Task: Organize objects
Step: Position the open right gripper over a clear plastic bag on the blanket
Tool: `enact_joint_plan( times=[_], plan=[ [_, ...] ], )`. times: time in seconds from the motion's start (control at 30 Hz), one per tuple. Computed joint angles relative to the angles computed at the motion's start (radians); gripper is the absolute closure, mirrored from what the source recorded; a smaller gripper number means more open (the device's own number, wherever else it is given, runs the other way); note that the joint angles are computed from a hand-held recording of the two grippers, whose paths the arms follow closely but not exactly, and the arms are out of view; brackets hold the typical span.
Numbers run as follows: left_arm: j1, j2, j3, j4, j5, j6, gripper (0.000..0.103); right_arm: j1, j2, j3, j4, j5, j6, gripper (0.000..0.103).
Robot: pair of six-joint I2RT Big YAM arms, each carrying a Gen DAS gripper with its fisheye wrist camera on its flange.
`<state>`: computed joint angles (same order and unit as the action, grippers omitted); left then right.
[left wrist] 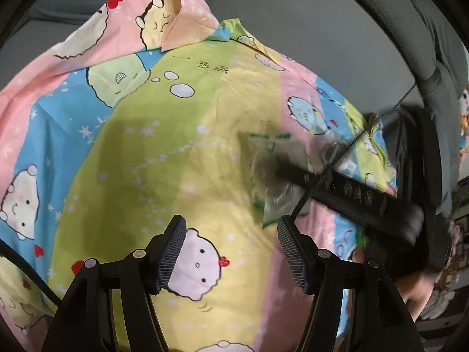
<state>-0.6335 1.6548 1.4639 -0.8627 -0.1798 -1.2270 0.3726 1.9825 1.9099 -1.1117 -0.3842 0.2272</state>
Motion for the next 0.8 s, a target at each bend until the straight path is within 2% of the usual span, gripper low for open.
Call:
enact_joint_plan(
  times=[0.23, 0.37, 0.5, 0.57, 0.67, 0.8],
  plan=[
    [-0.005, -0.003, -0.006, 0.019, 0.021, 0.014, 0.038, -0.016, -0.151, -0.224, 0.108, -0.078, 0.043, 0.053],
    [0.004, -0.007, -0.026, 0.07, 0.075, 0.018, 0.038, -0.036, -0.214, -0.322, 0.177, -0.135, 0.098, 0.053],
    [0.008, -0.015, -0.038, 0.08, 0.062, 0.008, 0.038, -0.05, -0.258, -0.367, 0.26, -0.116, 0.141, 0.049],
    [0.011, -0.02, -0.047, 0.09, 0.05, -0.005, 0.038, -0.063, -0.288, -0.404, 0.337, -0.118, 0.179, 0.049],
    [0.02, -0.017, -0.053, 0.107, 0.057, -0.021, 0.038, -0.095, -0.318, -0.458, 0.465, -0.198, 0.23, 0.049],
    [0.022, -0.017, -0.066, 0.169, 0.058, -0.02, 0.038, -0.12, -0.323, -0.492, 0.571, -0.334, 0.287, 0.049]
  ],
)
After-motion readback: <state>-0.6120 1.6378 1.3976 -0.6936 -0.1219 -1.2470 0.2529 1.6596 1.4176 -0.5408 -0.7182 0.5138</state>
